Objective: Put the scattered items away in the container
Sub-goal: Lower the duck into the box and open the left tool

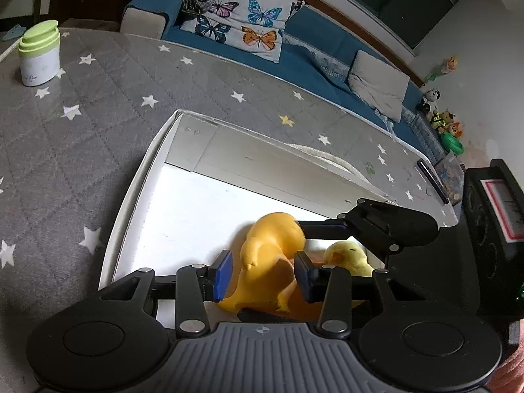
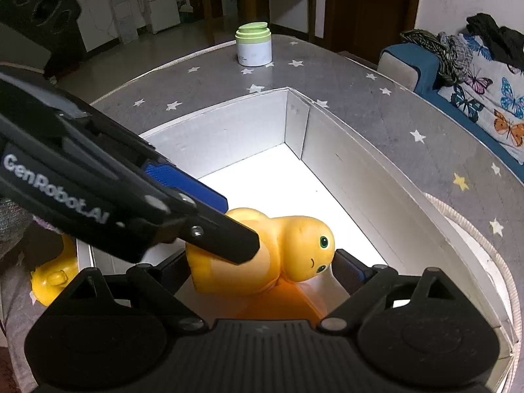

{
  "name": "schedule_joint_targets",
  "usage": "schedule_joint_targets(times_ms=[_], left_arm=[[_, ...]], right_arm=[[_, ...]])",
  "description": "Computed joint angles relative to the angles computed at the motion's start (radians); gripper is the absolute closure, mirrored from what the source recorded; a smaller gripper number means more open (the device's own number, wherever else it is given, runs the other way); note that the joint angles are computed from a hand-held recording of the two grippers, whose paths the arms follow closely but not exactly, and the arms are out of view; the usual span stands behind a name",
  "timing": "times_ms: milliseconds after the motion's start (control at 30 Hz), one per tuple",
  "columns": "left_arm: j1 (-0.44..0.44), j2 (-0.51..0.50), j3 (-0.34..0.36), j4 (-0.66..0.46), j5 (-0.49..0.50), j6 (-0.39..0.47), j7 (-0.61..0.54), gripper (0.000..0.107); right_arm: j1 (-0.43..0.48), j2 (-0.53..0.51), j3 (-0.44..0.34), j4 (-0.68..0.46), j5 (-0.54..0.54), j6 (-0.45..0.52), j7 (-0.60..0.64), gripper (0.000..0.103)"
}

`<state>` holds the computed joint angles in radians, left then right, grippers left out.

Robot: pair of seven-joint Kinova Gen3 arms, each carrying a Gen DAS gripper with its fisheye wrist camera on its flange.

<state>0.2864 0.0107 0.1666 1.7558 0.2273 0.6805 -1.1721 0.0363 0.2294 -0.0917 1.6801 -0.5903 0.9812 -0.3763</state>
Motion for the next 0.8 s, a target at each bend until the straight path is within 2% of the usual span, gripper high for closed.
schedule_joint_targets(times_ms=[133,367,800], left_arm=[[0.002,-0.005,0.001,0.006,0.000,-0.009,0.003,0.064],[0.019,-0.028,0.014,0.009,-0.063,-0.020,0.056,0.064],[0.037,-0.159,0.088,0.070,-0.241,-0.046,0.237,0.064]], right_arm=[[-0.003,-0.009,0.001,0.013,0.003,-0.016,-0.005,0.010],[0.015,-0.040,0.010,0.043,-0.034,-0.029,0.021,0.009],[0.025,-0.224,0.088,0.209,-0.218,-0.089,0.195,0.007]])
